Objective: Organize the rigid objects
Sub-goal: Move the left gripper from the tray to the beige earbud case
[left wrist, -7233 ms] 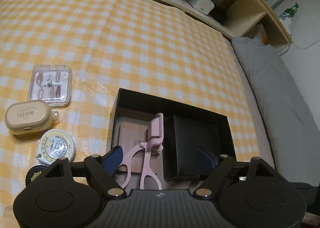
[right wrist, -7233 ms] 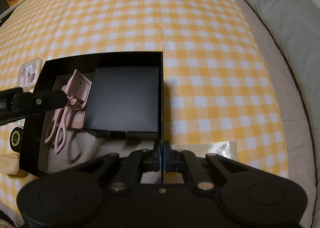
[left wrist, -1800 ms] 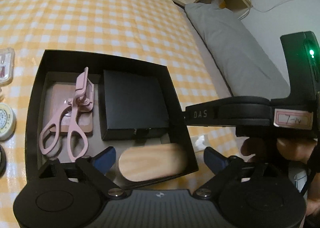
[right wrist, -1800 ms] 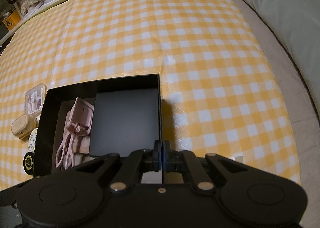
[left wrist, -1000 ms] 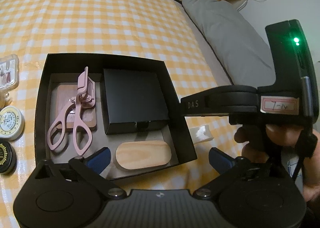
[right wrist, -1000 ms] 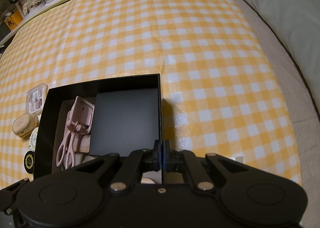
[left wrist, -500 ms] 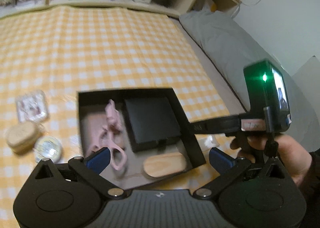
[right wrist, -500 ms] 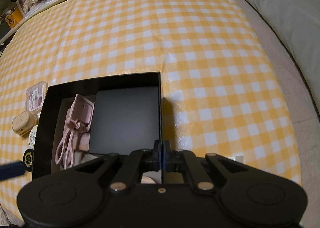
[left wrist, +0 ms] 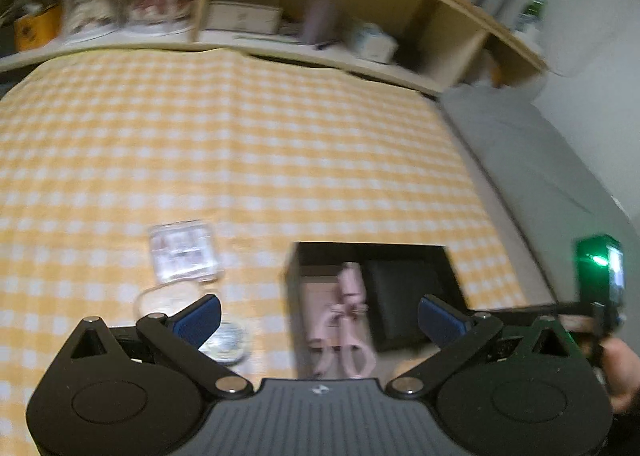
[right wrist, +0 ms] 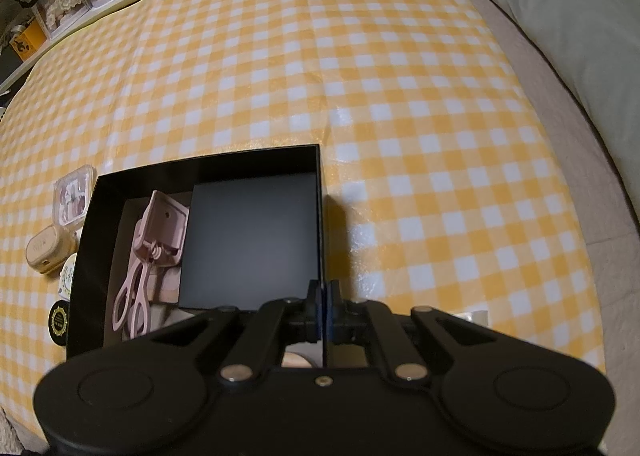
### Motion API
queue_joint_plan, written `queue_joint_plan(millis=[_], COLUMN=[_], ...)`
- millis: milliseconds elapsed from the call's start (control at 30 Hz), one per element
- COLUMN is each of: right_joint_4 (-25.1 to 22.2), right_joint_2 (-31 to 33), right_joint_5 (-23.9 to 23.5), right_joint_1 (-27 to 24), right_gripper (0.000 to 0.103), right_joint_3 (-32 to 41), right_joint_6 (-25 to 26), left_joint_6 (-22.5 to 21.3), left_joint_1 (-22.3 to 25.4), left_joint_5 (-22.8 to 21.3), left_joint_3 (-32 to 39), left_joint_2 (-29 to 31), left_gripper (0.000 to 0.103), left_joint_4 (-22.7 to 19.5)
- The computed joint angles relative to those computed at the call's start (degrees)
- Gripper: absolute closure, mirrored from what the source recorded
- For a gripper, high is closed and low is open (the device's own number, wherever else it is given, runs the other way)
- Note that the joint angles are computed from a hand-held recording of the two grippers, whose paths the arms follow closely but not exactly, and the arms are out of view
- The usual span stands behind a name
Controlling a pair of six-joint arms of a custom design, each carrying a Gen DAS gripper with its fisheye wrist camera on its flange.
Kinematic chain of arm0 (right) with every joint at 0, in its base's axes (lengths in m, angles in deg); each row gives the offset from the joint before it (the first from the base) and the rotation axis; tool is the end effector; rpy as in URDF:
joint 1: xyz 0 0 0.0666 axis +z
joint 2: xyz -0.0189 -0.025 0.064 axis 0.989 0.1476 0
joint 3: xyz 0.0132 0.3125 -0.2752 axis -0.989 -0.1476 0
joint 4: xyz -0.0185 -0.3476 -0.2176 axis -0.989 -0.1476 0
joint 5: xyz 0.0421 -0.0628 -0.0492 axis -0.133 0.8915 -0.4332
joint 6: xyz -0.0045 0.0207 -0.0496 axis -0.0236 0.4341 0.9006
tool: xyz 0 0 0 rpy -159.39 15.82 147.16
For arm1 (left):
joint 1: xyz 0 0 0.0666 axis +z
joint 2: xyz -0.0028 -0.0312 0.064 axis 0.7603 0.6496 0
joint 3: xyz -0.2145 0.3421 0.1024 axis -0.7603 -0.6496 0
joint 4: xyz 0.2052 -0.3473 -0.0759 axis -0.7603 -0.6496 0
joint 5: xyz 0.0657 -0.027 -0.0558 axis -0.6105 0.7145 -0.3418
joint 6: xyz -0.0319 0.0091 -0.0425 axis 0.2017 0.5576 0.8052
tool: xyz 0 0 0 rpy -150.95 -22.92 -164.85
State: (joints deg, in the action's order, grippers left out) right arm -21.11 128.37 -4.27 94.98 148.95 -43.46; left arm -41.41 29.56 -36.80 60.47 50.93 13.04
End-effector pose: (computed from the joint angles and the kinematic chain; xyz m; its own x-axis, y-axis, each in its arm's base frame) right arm 0.4266 0.1030 0.3592 -0.8670 -0.2588 -0.4258 -0.2902 0.9569 0.0093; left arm 0.3094 -0.1088 0.4155 -0.7255 -0.3416 -0.5974 -0.1696 0.9301 -0.3258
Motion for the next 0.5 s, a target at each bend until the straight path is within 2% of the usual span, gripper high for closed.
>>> queue_joint_plan(millis=[200, 367, 500], right_joint_4=[0.06, 0.13, 0.22], right_joint_2=[0.03, 0.08, 0.24], right_joint_5=[0.14, 0.16, 0.19], right_joint_1=[-0.03, 0.08, 0.07], right_gripper=[0.101, 0.101, 0.101], right_joint_3=[-0.04, -0.06, 0.01], right_joint_6=[0.14, 0.02, 0.09], left_joint_6=[-1.53, -3.87, -4.10], left_joint_1=[5.40, 9.60, 11.01], left_joint_5=[-4.16, -4.37, -5.34], left_joint_3=[-1.51, -2.12, -2.64], left_joint_2=[0.84, 2.74, 4.85], left_gripper=[0.000, 0.000, 0.000], left_joint_4=[-1.86, -2.26, -3.02])
